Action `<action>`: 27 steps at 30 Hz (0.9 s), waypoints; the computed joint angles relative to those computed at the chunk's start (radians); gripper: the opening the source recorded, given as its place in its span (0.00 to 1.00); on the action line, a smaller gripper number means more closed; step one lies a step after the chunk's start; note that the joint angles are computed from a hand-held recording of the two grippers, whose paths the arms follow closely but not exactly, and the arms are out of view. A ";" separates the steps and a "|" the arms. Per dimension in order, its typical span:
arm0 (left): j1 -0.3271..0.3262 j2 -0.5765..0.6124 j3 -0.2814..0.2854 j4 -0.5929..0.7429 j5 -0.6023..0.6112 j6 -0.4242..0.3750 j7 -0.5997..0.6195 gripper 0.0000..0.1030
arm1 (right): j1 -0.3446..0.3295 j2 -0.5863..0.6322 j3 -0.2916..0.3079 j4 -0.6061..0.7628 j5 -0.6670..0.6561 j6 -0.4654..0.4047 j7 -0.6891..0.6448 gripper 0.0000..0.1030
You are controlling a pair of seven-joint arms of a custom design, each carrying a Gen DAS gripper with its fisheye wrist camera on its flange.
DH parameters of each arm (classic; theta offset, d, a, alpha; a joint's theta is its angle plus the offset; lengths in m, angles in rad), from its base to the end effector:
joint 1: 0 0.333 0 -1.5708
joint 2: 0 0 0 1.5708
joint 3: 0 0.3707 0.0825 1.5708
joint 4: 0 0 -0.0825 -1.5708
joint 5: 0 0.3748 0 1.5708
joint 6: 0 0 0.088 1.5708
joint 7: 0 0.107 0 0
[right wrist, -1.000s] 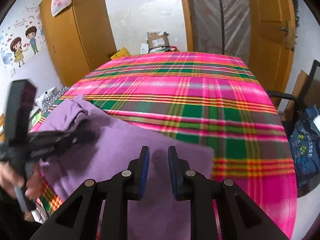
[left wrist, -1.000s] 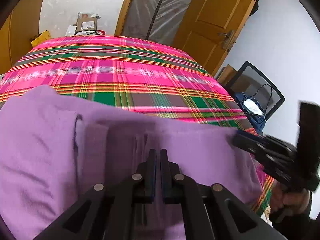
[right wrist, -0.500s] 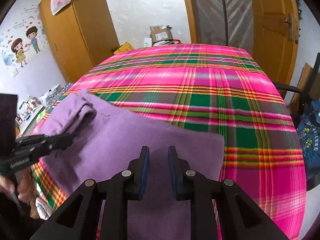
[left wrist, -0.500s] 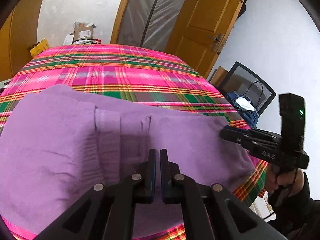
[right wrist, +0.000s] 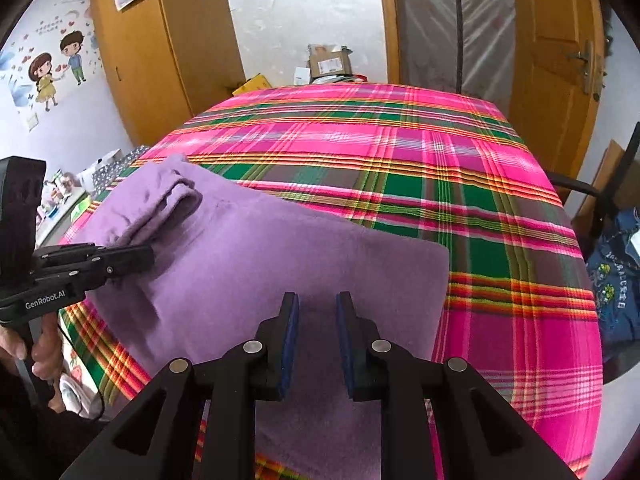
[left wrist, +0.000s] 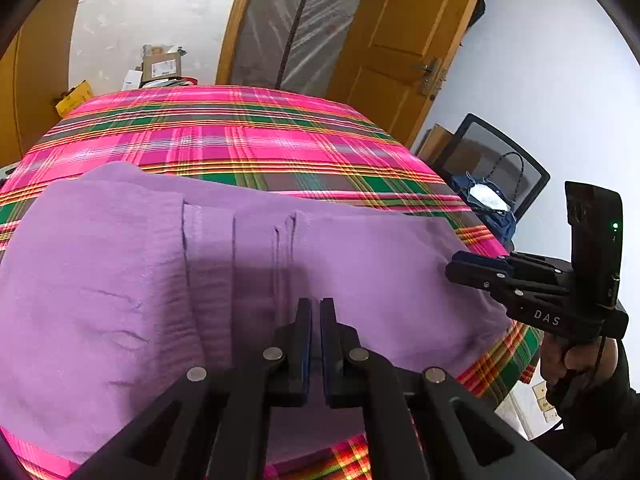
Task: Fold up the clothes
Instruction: 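Hold the lilac fold closed in the left gripper, then move the open right gripper to the loose edge of the lilac garment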
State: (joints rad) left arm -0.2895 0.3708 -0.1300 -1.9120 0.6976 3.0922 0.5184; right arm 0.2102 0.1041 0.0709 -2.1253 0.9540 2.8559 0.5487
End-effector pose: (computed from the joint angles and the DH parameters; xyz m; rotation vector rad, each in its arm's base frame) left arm 0.5989 -0.3130 0.4458 -1.8420 1.8810 -1.0653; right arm 0.5770 0.1192 0.4756 -2.0359 1.2683 -0.3726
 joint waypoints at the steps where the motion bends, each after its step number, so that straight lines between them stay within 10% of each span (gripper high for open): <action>1: -0.003 -0.002 0.000 -0.001 0.002 -0.003 0.002 0.03 | 0.000 -0.005 0.000 -0.006 -0.001 0.000 -0.005 0.20; 7: -0.027 -0.026 0.023 -0.018 0.037 -0.009 -0.014 0.03 | 0.010 -0.050 0.005 -0.062 0.042 0.015 -0.095 0.35; 14: -0.186 -0.134 0.257 -0.072 0.411 -0.050 -0.434 0.05 | 0.026 -0.090 -0.004 -0.105 0.153 0.051 -0.228 0.36; 27: -0.046 -0.173 0.115 -0.168 0.439 -0.149 -0.518 0.07 | 0.030 -0.085 -0.012 -0.132 0.090 0.069 -0.187 0.37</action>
